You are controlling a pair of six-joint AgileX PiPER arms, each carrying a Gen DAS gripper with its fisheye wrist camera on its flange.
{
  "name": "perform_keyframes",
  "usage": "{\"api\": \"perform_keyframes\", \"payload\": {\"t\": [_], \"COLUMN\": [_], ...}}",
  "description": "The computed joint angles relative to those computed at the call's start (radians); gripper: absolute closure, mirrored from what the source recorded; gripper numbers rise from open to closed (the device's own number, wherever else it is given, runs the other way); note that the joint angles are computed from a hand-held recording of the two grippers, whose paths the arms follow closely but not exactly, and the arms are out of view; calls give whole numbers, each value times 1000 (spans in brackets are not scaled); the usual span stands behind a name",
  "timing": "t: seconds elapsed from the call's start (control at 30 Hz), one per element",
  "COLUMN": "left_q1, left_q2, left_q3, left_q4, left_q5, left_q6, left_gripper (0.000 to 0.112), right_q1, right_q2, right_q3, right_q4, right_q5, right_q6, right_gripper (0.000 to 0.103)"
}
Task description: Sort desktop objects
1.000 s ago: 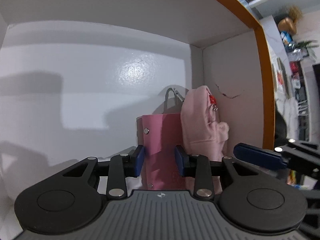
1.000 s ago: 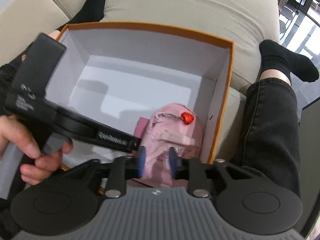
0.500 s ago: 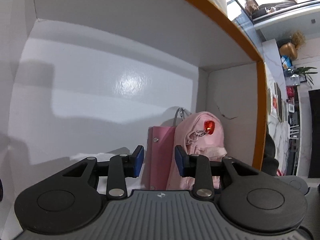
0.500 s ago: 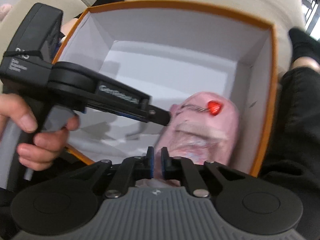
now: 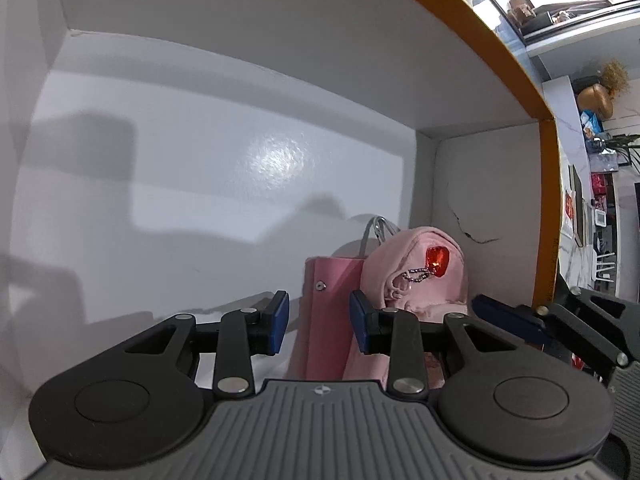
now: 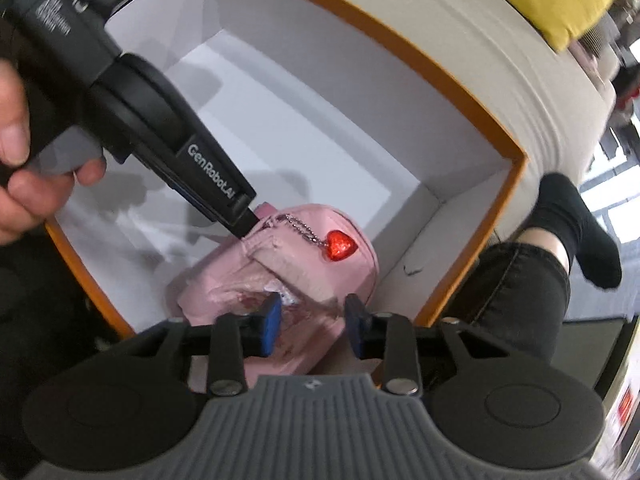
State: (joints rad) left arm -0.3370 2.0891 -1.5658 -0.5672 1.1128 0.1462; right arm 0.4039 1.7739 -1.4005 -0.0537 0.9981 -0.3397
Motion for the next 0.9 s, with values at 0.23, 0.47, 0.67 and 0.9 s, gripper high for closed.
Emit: {"api": "perform_keyframes", "payload": {"t": [0.23,0.47,0.67,0.9], "left_q1": [-11,6,34,35], "left_q2": [30,46,2,18], "left_q3": [-44,-54,-3,-23], "left_q4": [-16,-58,-80,-71], "left_q5": [29,48,17,-2], "left_q6": [14,62,86,42], "left_gripper": [84,84,84,84], "right_q1": [-10,-19,-27,5], "right_q2": [27,43,19,13], "right_q3": [-32,-63,-75,-55], "right_q4": [-24,-29,-28,-72], "right_q5": [2,29,36,27], "right_q6": [-69,-90,-102,-129], "right_gripper": [85,86,91,91]}}
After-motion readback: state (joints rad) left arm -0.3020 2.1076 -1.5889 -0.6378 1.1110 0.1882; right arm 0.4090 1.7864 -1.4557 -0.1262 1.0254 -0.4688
